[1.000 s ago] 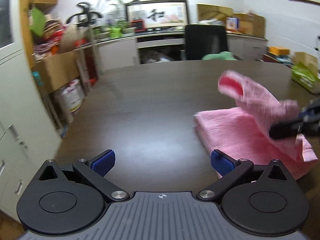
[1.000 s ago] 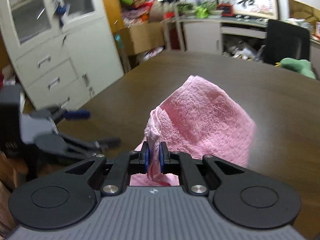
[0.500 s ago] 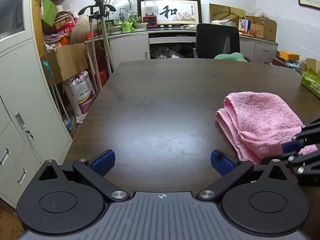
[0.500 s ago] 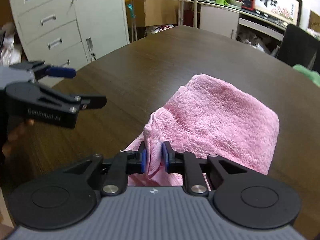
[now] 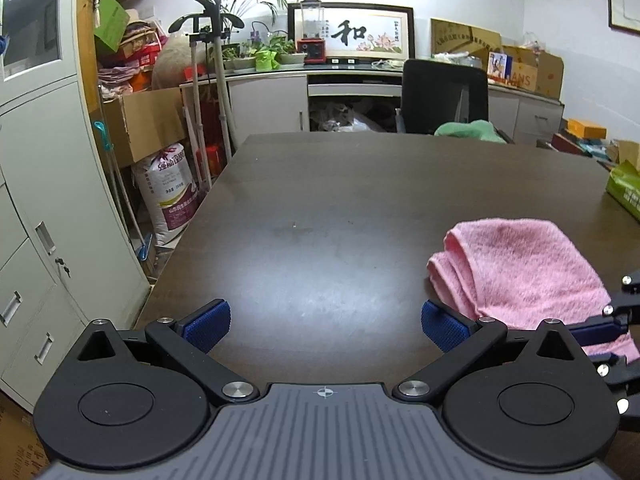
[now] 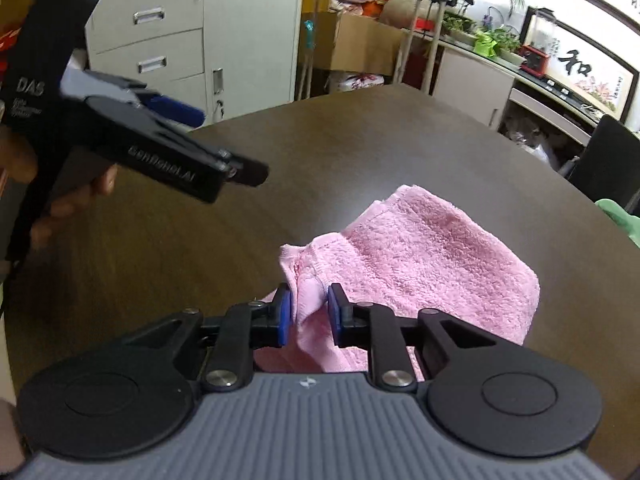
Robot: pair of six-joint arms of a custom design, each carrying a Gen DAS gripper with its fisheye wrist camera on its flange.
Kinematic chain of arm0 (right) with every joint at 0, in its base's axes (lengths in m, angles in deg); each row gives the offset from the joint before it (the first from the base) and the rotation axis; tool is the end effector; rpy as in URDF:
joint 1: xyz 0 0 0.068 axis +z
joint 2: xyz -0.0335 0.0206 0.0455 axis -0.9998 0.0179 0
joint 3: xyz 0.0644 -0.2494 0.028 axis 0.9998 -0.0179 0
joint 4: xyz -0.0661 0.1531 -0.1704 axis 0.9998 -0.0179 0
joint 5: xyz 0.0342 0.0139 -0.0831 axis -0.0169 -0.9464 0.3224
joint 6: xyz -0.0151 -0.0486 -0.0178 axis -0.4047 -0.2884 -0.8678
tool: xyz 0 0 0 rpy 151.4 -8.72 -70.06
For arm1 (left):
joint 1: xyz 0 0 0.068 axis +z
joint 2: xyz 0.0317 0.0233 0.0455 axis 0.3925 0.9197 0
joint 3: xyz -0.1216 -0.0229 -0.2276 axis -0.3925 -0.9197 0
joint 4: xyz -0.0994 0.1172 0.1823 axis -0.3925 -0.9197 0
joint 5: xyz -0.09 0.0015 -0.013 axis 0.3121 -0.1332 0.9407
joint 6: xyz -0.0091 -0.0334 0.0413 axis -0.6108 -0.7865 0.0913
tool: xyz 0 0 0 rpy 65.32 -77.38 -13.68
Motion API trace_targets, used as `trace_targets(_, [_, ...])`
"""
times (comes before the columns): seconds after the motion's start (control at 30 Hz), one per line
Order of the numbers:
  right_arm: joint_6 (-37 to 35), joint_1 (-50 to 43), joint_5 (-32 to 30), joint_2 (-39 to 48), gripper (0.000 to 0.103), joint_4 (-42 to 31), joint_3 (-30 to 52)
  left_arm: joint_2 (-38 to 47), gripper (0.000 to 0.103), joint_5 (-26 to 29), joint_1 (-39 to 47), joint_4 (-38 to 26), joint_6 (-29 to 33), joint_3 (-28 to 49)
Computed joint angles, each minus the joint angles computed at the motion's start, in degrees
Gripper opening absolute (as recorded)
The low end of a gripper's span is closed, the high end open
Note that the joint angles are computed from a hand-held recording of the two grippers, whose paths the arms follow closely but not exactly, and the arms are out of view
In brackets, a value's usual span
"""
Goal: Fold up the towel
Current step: 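Open the right gripper, release the folded towel, and press it flat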
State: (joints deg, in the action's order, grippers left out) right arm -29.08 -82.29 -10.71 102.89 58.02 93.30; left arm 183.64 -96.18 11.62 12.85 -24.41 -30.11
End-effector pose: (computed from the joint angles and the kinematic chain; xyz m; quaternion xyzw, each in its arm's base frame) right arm 0.2710 0.0518 0.0660 -0.5168 0.7695 0.1693 0.3348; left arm 0.2292 -0.0332 0.0364 -0.1196 0.8881 0.0667 0.4388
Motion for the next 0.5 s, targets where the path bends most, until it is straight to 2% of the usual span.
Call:
trace_targets(0.07, [-2.7, 0.5, 1.3, 0.2, 0.022, -1.4, 0.1, 0.3, 0.103, 0.4, 0.0, -0.3, -0.4, 0.4])
trace_targets(0.13, [-4.2, 1.4, 2.5, 1.2, 0.022, 0.2, -0.7, 0.6, 0.103, 0.6, -0.2, -0.9, -0.7, 1.1])
trace_targets(0.2, [-5.1, 1.8, 3.1, 2.1, 0.027, 1.2, -1.1, 1.1, 0.103, 0.8, -0.7, -1.5, -0.8, 1.6])
trace_targets(0.27, [-6.6, 0.1, -0.1, 1.2, 0.043, -0.8, -1.2, 1.1, 0.103, 0.9, -1.0, -2.2, -0.7, 2.1])
trace_targets(0.3, [-7.2, -0.7, -1.4, 0.7, 0.061, -2.4, -0.9, 0.9, 0.103, 0.8, -1.1, -2.6, -0.5, 2.3])
trace_targets(0.33, [-8.5, -2.6, -3.8, -0.4, 0.069, -4.8, -0.6, 0.7, 0.103, 0.6, -1.2, -3.0, -0.3, 2.6])
trace_targets(0.43, [-11.0, -9.9, -12.2, -3.5, 0.07, -13.6, 1.7, -0.4, 0.103, -0.2, -1.3, -4.8, -0.2, 3.5])
trace_targets(0.5, [-7.7, -13.3, -14.9, -3.9, 0.07, -15.1, 4.0, -1.4, 0.103, -0.4, -1.4, -6.8, -0.6, 4.7])
